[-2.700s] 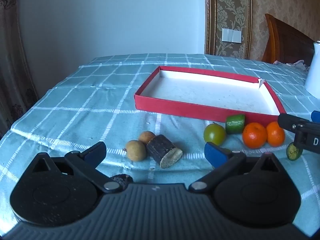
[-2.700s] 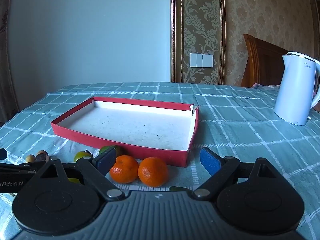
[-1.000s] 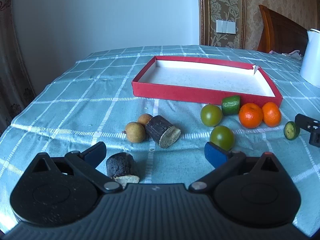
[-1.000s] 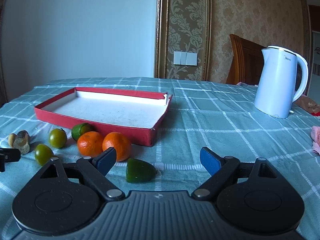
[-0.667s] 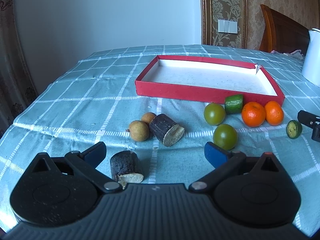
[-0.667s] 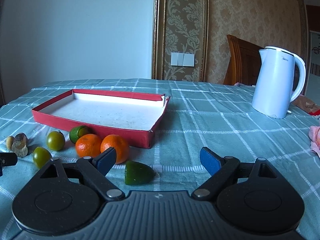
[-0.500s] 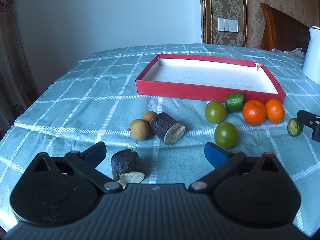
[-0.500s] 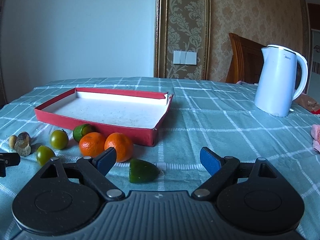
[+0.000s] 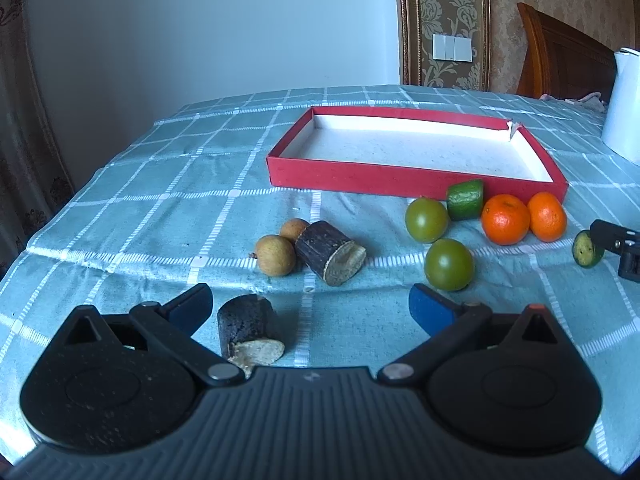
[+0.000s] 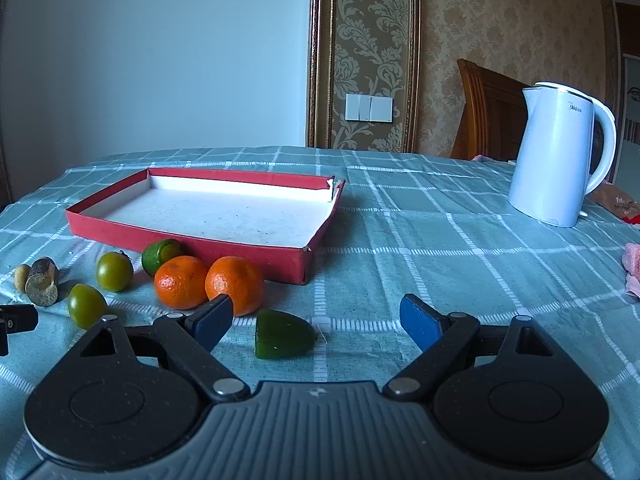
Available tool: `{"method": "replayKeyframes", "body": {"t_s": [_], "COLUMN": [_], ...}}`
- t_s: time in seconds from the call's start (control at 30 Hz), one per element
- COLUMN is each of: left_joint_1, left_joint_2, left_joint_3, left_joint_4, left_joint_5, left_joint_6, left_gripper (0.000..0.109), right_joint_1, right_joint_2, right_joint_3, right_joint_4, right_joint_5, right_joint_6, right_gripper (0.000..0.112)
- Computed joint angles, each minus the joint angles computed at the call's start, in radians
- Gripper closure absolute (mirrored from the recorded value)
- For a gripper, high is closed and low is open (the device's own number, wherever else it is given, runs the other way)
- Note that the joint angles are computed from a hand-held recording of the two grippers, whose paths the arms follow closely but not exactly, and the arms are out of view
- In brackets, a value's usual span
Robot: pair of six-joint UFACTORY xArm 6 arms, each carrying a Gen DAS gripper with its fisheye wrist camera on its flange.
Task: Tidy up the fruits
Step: 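Move the right gripper toward the green pepper piece beside the mandarins, then close the right gripper on the green pepper piece and lift it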
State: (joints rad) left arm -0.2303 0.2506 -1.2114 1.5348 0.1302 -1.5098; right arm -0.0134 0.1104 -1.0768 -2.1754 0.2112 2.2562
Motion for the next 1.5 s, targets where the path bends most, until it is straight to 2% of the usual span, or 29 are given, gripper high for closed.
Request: {"method": "replayKeyframes", "body": {"t_s": [0.43,0.5,0.73,0.83,0.9,0.97,1.03,1.1,1.23,1.33,1.5], "left_joint_1": [0.015,0.019,0.029,0.030,0.037,0.046,0.051,0.054,0.060,0.060,0.067], "left_joint_2": [0.005,0.002,-0.014,-0.015,-0.012,-0.007,-0.003,-0.003,-0.008,-0.018,-0.016], "left_joint_3": [0.000,0.003,0.005,-0.001,-0.003,-0.003,0.004,0.008,0.006,0.005,-0.003], "left_joint_4": [0.011,0.009,0.114,0.193,0.206,0.201,0.163,0.155,0.192,0.262,0.291], "left_joint_5": [-0.036,-0.040,-0.060,-0.057,-0.063,-0.075,-0.078,-0.074,-0.083,-0.085,-0.097], "left_joint_6": [-0.008,-0.013,-0.113,-0.196,-0.218,-0.224,-0.186,-0.179,-0.223,-0.291,-0.322], "left_gripper": [0.006,0.006,0.006,0.006,0.006,0.006,0.006,0.006,0.006,0.006,0.006], "right_joint_1": [-0.005,-0.005,-0.027,-0.039,-0.044,-0.046,-0.044,-0.046,-0.059,-0.053,-0.032], "right_joint_2": [0.023,0.033,0.111,0.137,0.143,0.148,0.149,0.153,0.162,0.155,0.118], "right_joint_3": [-0.015,-0.024,-0.095,-0.115,-0.125,-0.133,-0.135,-0.140,-0.166,-0.164,-0.157], "right_joint_4": [0.029,0.033,0.184,0.268,0.252,0.228,0.227,0.228,0.132,0.086,0.004], "right_joint_5": [-0.013,-0.023,-0.101,-0.129,-0.146,-0.165,-0.164,-0.171,-0.210,-0.197,-0.145], "right_joint_6": [-0.017,-0.035,-0.209,-0.290,-0.273,-0.255,-0.263,-0.268,-0.154,-0.104,-0.047], "right_gripper": [0.021,0.026,0.058,0.059,0.061,0.072,0.075,0.075,0.076,0.076,0.076]}}
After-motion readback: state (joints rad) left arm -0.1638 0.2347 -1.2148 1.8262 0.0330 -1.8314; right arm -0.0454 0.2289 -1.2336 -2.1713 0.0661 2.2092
